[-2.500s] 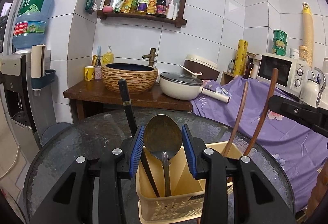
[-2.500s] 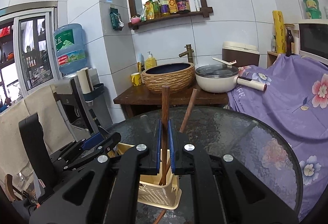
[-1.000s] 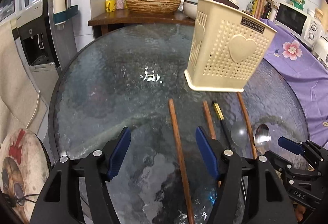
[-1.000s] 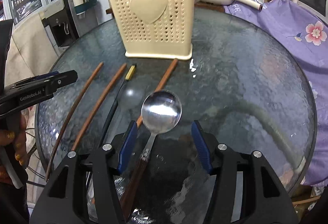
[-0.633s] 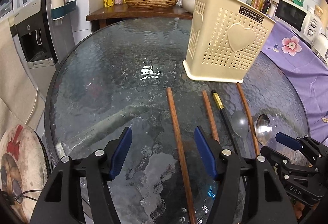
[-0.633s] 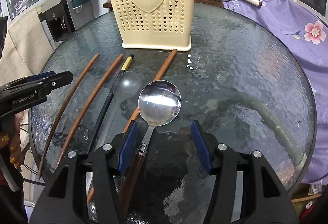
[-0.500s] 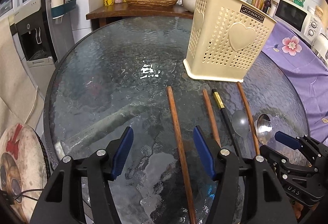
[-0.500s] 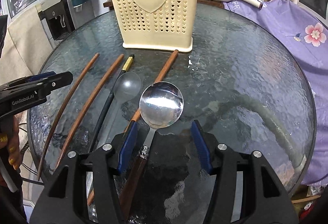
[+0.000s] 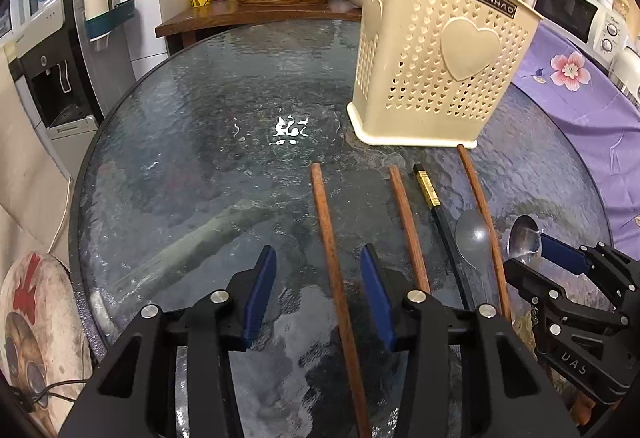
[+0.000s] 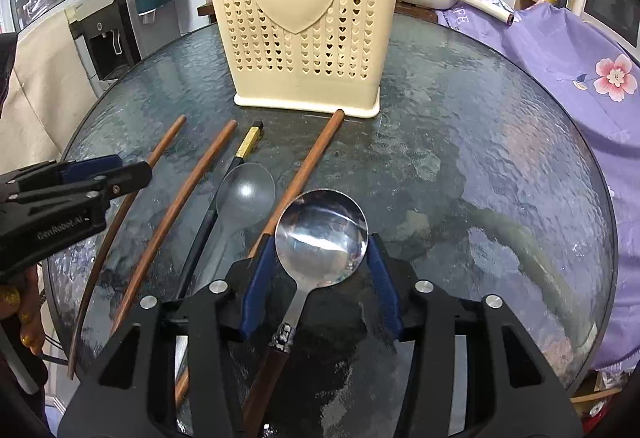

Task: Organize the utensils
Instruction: 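Grasp a silver spoon with the right tool while the left tool grasps a wooden chopstick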

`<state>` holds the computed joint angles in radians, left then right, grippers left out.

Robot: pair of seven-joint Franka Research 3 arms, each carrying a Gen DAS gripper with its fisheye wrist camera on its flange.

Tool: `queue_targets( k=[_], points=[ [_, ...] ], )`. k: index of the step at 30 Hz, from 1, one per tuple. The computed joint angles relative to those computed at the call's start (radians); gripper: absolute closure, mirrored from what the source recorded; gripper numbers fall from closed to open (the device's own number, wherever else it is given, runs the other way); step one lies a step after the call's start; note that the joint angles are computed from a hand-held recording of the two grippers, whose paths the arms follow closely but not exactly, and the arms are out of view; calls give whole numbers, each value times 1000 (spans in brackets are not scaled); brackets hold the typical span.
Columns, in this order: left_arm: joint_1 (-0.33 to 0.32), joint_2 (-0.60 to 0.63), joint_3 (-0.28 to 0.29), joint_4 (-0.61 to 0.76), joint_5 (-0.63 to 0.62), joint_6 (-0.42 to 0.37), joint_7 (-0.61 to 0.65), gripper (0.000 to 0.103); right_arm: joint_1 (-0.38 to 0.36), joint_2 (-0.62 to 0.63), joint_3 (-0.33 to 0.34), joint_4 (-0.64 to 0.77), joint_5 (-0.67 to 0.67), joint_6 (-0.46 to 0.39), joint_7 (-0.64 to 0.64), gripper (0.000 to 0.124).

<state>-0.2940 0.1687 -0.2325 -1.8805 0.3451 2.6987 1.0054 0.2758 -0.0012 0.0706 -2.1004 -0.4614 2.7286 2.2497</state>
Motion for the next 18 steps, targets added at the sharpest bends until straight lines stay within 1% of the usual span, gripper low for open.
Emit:
queue_targets(
  k=[7,12,18],
  points=[
    [-12,20,6,25,31,-8,-29,61,6,16,-4,20,-13,-5,14,76],
    [-14,42,7,58,34,-25,-26,61,11,27,-9,34,-6,-10,13,76],
    [-28,75,14,107,63,-51,-29,69,16,34,-14,39,-7,-6,7,76]
  ],
)
